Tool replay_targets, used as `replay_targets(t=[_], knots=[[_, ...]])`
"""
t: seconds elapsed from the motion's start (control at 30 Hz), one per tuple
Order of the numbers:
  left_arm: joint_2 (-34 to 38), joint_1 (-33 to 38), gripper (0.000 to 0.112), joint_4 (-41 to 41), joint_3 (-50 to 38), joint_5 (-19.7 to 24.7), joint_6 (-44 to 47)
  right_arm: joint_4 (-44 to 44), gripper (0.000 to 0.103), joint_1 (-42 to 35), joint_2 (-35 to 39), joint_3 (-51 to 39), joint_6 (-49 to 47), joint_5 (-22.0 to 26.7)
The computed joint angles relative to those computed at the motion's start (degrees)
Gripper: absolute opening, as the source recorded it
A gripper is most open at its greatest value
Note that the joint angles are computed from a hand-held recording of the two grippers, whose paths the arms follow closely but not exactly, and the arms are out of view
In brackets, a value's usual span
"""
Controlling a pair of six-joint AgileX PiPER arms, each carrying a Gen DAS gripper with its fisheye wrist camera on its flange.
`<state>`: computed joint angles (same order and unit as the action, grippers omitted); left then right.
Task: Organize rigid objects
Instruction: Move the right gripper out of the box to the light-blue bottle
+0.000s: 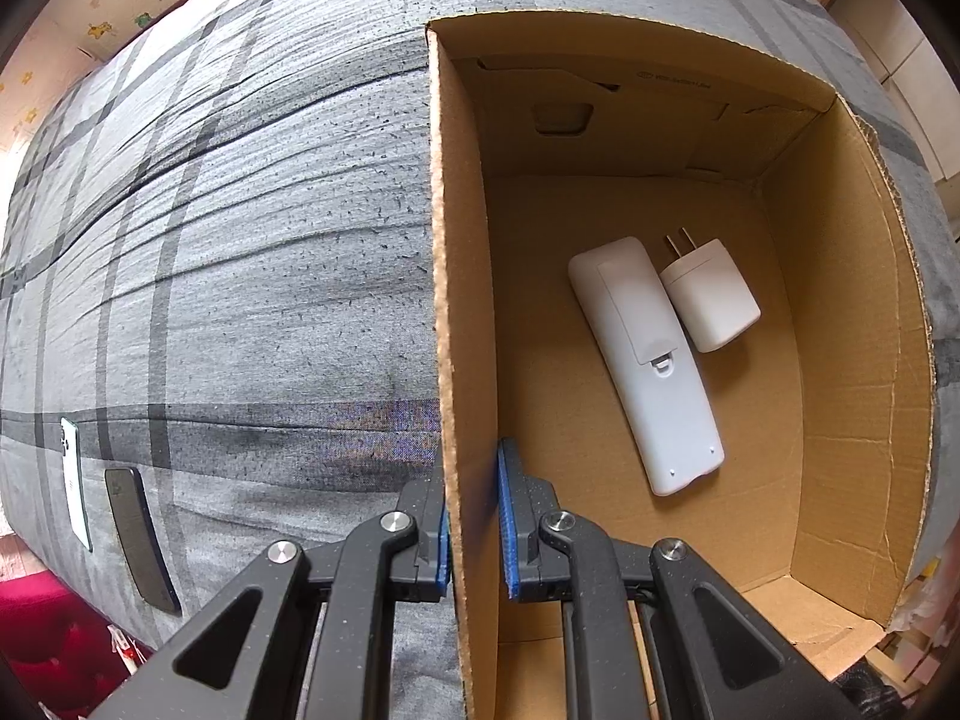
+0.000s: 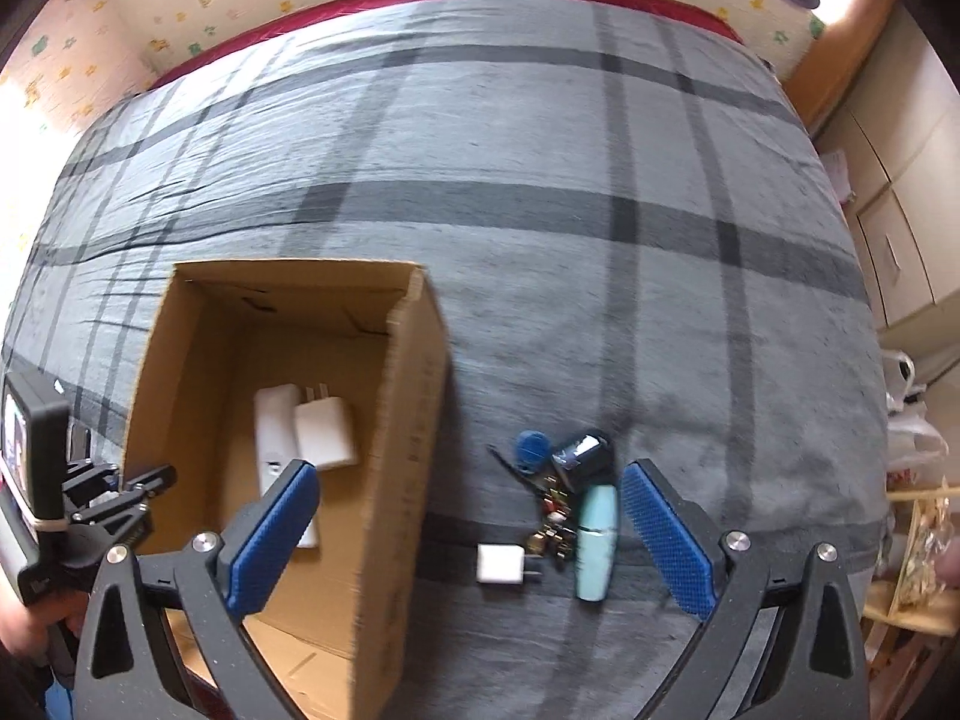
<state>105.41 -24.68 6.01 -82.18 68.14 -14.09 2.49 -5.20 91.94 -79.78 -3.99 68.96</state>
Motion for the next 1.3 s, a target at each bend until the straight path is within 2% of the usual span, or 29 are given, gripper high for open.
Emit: replay_targets(t=[0.4,0.67,1.03,1.3], knots=[[0.35,0.11,0.013,-0.03,-0.36,0.21,0.39,-1.83,0.103,-10.03,0.17,6.04,-3.38,-3.60],[0.71,-0.27,0.013,0.13,-0.80,0.52,0.25,-2.18,0.103,-14.29,2.13,10.78,-5.08,-8.16],[0.69,-0.56,0.013,0.35,-0.74,0.45,-0.06,-4.30,0.101,-16.23,5.42,16.23,-4.37,-13.69],[0.80,-0.54,0.013,0.39,-1.03,0.68,0.04,-5.02,0.091,-16.48,7.88,18.01,-2.39,-15.68]])
